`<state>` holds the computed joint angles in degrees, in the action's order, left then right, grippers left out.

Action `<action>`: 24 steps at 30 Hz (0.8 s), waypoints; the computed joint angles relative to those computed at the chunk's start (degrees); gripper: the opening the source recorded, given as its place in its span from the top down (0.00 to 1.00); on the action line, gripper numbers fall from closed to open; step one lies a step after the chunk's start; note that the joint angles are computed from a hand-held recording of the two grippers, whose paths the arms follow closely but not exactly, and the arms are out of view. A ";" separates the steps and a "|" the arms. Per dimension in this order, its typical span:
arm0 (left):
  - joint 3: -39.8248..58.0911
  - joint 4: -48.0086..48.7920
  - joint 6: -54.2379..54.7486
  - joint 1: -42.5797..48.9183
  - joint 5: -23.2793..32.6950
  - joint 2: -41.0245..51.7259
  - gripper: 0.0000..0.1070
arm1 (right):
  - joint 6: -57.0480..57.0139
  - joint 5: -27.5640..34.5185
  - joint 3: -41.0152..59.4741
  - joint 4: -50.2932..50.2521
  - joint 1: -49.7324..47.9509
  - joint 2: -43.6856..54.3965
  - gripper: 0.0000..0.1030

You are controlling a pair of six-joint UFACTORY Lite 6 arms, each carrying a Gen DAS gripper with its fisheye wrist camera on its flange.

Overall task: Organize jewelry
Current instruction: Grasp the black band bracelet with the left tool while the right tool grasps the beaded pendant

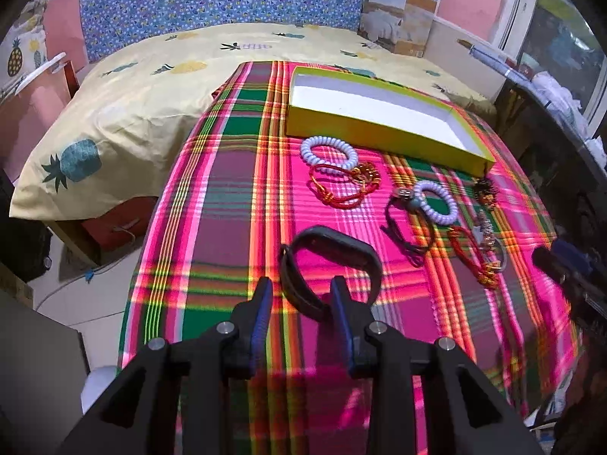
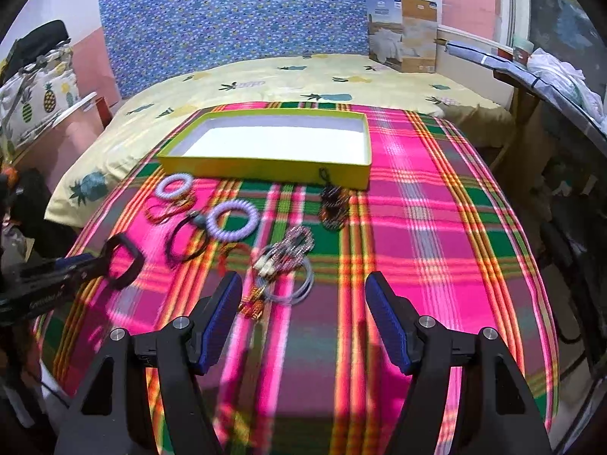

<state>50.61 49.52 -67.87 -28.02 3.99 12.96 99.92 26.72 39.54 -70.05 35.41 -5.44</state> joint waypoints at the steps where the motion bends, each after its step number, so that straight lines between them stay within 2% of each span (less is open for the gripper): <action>1: 0.54 -0.74 0.85 0.17 -0.15 0.65 0.69 | -0.15 -0.95 0.74 -0.79 -1.54 1.13 0.34; 5: 2.34 7.22 -6.52 0.07 0.39 2.89 0.70 | -0.90 -5.04 3.93 -3.38 -7.30 5.51 0.34; 8: 3.41 14.28 -13.11 -0.16 0.99 4.01 0.76 | -0.98 -7.83 6.39 -5.55 -10.87 9.12 0.34; 10: 4.19 15.70 -13.92 -0.24 1.21 4.67 0.81 | -1.86 -9.23 8.74 -6.22 -12.94 12.32 0.37; 15: 5.32 20.83 -17.61 -0.53 1.99 5.73 0.84 | -8.92 -13.86 14.10 -1.46 -17.90 18.83 0.53; 17: 5.53 21.34 -17.49 -0.33 1.82 5.89 0.86 | -11.66 -14.94 15.84 0.64 -19.16 20.64 0.54; 24: 6.60 18.20 -12.61 0.64 -0.20 6.71 0.89 | -22.94 -16.85 19.84 9.58 -20.80 24.06 0.76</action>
<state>57.21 67.72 -80.48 -27.38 3.79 19.68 76.97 9.87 59.38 -60.47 14.61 18.62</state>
